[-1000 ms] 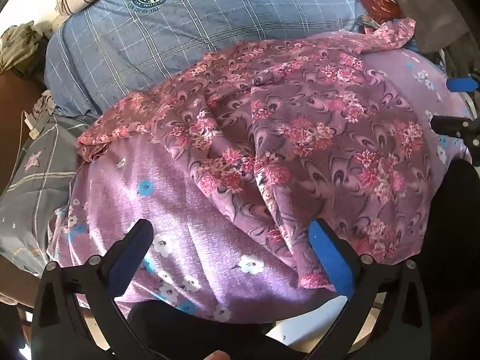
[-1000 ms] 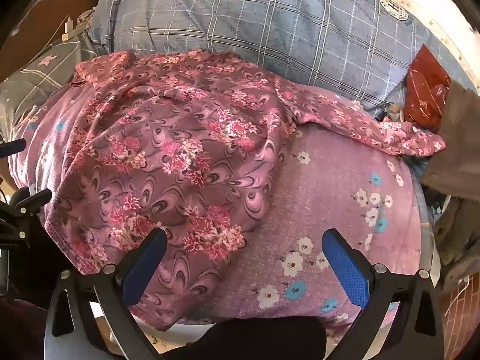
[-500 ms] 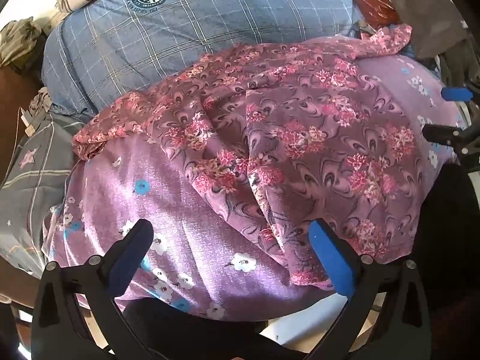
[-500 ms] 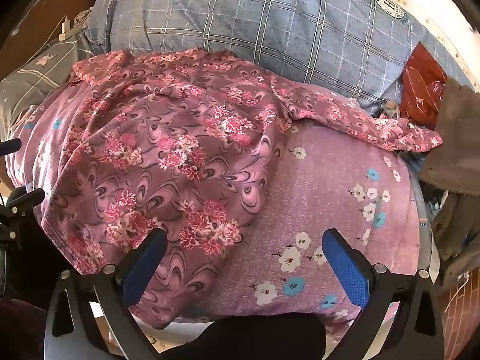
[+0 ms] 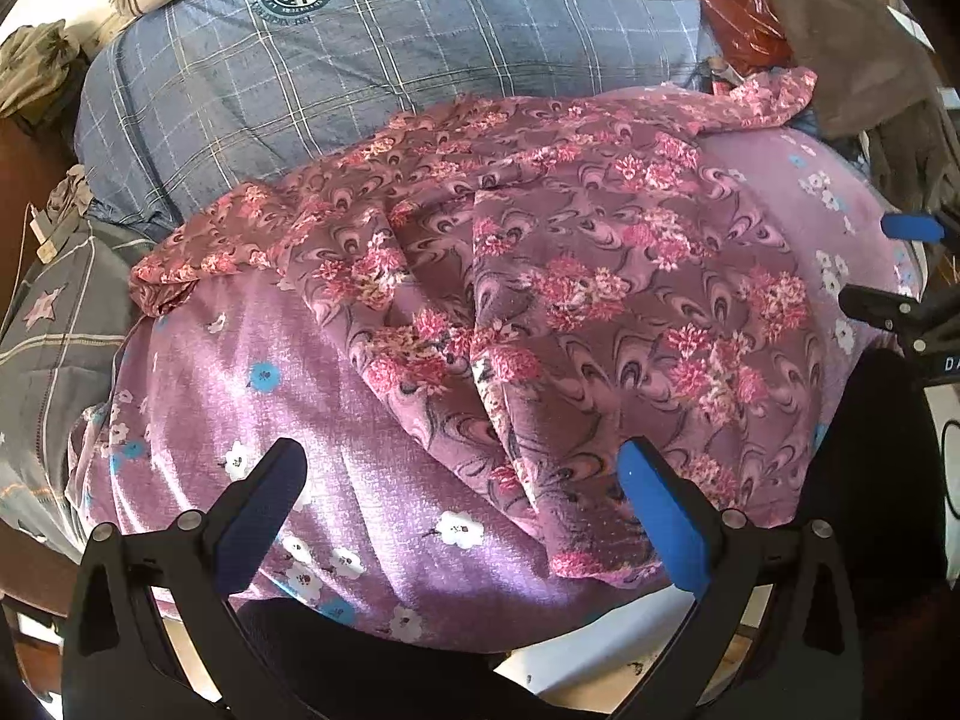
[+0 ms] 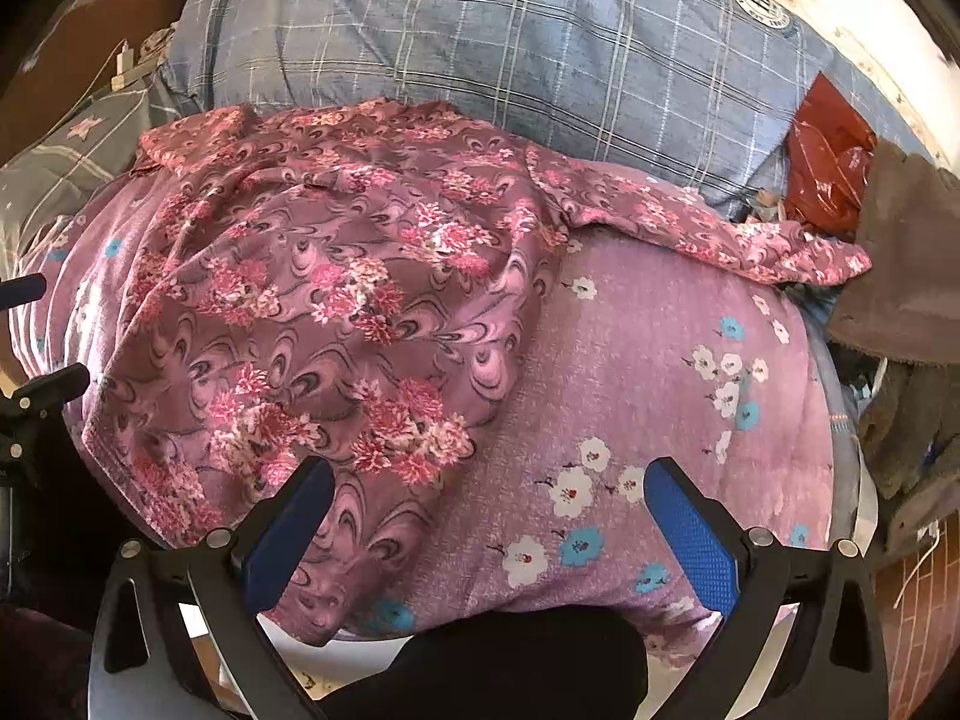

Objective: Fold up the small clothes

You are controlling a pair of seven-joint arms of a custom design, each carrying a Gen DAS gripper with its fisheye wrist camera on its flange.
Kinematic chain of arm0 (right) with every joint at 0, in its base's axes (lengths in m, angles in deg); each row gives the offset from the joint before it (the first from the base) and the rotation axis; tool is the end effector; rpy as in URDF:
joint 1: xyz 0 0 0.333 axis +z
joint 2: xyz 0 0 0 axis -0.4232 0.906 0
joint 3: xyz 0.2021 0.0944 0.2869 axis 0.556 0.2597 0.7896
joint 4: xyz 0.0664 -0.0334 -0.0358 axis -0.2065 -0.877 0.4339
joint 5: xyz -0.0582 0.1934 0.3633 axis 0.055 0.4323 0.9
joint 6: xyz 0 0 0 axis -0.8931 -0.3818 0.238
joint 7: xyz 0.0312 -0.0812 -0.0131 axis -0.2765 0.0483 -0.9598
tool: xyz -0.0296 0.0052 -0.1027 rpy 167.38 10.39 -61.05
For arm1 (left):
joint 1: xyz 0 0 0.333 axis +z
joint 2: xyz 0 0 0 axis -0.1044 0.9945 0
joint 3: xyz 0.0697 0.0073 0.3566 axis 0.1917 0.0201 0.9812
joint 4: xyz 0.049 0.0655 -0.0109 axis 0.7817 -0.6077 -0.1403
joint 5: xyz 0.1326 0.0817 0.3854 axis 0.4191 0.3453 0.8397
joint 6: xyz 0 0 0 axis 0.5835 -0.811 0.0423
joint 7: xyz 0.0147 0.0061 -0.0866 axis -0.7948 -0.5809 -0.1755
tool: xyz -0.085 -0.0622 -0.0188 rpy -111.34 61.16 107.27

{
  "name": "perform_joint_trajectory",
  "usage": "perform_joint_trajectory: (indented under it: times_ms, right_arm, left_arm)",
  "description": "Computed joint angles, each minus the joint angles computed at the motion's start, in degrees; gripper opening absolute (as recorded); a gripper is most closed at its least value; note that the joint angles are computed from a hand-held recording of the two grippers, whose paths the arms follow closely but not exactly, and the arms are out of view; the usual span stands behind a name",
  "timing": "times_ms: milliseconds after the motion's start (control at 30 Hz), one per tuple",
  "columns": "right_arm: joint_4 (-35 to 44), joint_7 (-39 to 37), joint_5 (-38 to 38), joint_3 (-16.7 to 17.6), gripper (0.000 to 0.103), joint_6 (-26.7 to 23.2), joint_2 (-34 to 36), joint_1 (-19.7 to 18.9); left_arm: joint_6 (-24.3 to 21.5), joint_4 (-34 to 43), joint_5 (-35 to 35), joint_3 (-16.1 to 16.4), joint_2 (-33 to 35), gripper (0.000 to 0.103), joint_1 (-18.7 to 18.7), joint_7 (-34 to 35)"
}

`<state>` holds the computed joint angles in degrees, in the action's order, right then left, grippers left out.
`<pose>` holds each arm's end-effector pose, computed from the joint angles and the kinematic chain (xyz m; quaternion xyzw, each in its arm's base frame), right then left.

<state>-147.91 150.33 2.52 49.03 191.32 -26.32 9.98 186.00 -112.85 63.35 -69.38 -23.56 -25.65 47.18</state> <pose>0.4815 0.4333 0.4313 -0.8054 0.4793 -0.2334 0.2591 0.3663 -0.3379 0.4519 -0.6626 0.6728 -0.1607 0.2874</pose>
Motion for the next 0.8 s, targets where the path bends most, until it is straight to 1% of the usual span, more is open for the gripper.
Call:
perform_joint_trajectory:
  times_ms: [133, 267, 500, 600, 800]
  right_arm:
    - [-1.2, 3.9, -2.6, -0.7, 0.103, 1.1, -1.4, 0.1]
    - [-1.9, 6.7, -5.0, -0.3, 0.103, 1.3, -2.6, -0.6]
    - [-2.5, 8.3, -6.5, 1.0, 0.103, 0.5, -3.1, -1.3]
    - [-2.6, 9.5, -7.7, 1.2, 0.103, 0.1, -3.2, -1.2]
    - [-2.4, 9.5, -7.6, 1.5, 0.103, -0.5, -3.0, -1.6]
  left_arm:
    - [1.7, -0.6, 0.1, 0.0, -1.0, 0.103, 0.3, -1.3]
    - [2.5, -0.9, 1.0, -0.5, -1.6, 0.103, 0.6, -2.6]
    - [2.7, -1.3, 0.7, -1.1, -1.7, 0.103, 0.5, -3.1]
    - [3.5, -1.8, 0.3, -0.8, -1.9, 0.103, 0.6, -3.5]
    - [4.1, -2.3, -0.7, -0.6, -1.9, 0.103, 1.0, -3.6]
